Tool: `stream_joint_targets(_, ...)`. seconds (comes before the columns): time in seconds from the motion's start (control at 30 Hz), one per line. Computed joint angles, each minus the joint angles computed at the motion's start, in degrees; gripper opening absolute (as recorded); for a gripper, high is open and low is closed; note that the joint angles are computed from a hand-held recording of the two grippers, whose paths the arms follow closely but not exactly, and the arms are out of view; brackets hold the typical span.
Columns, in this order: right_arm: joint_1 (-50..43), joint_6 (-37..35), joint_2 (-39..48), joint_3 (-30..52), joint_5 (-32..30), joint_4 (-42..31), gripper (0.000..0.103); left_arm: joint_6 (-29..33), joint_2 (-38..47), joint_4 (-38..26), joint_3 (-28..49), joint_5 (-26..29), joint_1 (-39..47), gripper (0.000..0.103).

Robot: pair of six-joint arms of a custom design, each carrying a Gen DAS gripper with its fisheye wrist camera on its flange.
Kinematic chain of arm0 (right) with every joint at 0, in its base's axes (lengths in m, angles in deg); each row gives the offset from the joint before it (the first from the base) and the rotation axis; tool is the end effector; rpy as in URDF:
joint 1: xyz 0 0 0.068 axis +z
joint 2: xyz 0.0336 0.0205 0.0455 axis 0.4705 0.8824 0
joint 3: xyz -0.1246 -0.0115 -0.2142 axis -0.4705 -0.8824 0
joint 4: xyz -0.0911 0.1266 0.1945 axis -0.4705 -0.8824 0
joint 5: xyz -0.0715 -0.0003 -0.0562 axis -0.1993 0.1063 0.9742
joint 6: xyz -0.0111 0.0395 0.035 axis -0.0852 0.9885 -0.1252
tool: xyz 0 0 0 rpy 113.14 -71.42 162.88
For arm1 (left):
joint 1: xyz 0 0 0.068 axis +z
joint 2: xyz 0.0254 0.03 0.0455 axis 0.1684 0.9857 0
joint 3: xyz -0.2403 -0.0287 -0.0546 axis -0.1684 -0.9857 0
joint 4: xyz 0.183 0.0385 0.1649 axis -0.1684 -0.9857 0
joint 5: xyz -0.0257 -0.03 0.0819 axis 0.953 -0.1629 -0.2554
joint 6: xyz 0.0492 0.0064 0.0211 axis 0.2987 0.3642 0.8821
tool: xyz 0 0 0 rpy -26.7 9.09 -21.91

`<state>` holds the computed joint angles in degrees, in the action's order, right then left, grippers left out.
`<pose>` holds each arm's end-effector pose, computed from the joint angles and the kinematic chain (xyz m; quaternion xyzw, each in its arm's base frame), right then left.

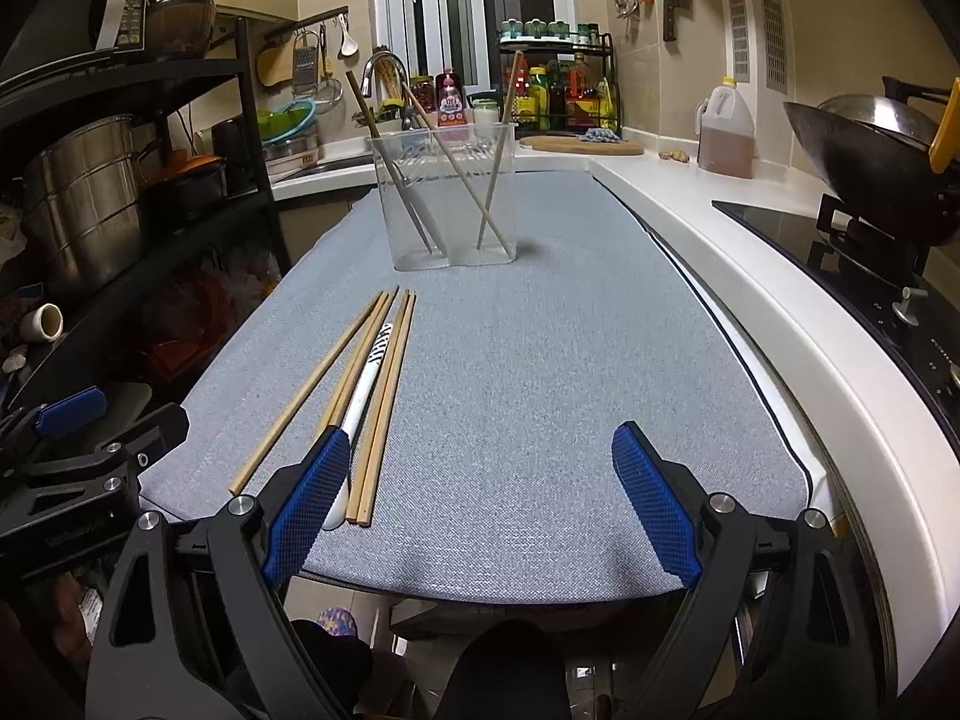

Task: Organize utensils
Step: 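Grasp a wooden chopstick with the right tool while the left tool grasps another chopstick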

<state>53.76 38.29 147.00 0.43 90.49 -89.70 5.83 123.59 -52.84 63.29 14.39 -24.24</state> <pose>0.2703 0.1079 0.1940 0.1650 0.8695 -0.0530 0.4625 0.3505 -0.2286 0.2006 0.1690 0.8800 -0.0828 0.4361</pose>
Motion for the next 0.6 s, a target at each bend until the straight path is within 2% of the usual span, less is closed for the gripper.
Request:
stream_joint_targets(0.1,-0.33,-0.63,1.59,-0.46,-0.35,1.56,0.084,0.03,1.04,0.74,0.05,0.46,0.51,0.091)
stream_joint_targets(0.17,-0.58,-1.59,3.02,-0.44,-1.21,2.92,0.075,-0.08,1.84,1.31,0.23,0.86,0.88,0.091)
stream_joint_targets(0.3,-1.62,-3.01,5.95,-0.49,-6.19,6.61,0.049,-0.57,3.69,1.24,1.17,1.16,1.38,0.091)
stream_joint_targets(0.33,-1.84,-3.37,7.04,0.0,-7.56,7.01,0.046,-0.63,4.17,1.05,1.47,1.29,1.51,0.091)
stream_joint_targets(0.6,-1.56,-4.27,13.43,3.73,-9.83,8.46,0.045,-0.15,6.29,-0.04,3.39,1.66,2.25,0.091)
